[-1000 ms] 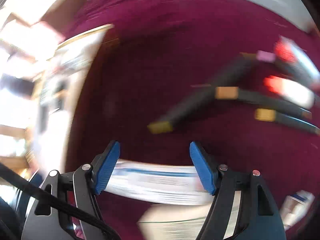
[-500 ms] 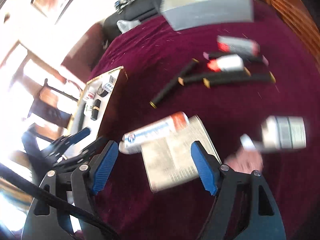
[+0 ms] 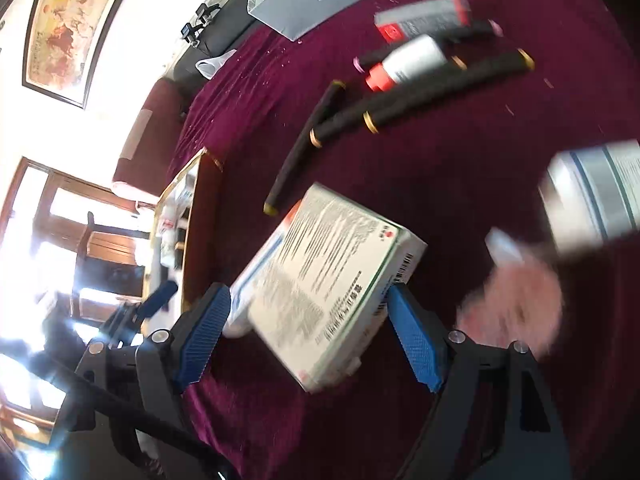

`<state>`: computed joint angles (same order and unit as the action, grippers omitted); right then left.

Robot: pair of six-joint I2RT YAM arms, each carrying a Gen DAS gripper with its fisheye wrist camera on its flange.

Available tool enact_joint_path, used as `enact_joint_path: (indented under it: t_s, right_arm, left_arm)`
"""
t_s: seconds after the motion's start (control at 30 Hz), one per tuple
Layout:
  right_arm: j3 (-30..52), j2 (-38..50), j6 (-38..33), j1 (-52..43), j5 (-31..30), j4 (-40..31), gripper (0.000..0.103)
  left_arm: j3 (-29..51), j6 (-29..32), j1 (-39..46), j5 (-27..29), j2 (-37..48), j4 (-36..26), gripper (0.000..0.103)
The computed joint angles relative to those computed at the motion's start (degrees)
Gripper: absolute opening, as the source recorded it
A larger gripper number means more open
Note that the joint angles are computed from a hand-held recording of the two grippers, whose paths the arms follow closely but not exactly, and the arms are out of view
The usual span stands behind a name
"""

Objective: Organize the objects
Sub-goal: 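Grasp the white-and-blue cream box with the left gripper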

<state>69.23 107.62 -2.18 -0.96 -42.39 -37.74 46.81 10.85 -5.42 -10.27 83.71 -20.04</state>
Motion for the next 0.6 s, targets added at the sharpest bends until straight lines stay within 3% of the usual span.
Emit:
enact_joint_path:
  t_s: [0.17,0.4,0.6]
  right_arm:
    - [4.64,4.09,2.89,3.04,4.59,1.74,0.081]
    - [1.68,2.64,1.22,-0.05,1.90,3.05,0.081]
    - [-0.90,-1.37,-0.74,-4.98,-0.86,3.52,0.081]
  left_arm:
    - [3.01,0.05,-1.65,-2.19,5.19,-0.56,0.050]
    - [5.20,0.70,-4.53,-4.97,10.15,2.97,0.050]
    - [4.99,1.66,-4.33,-2.34,9.39,3.76,0.050]
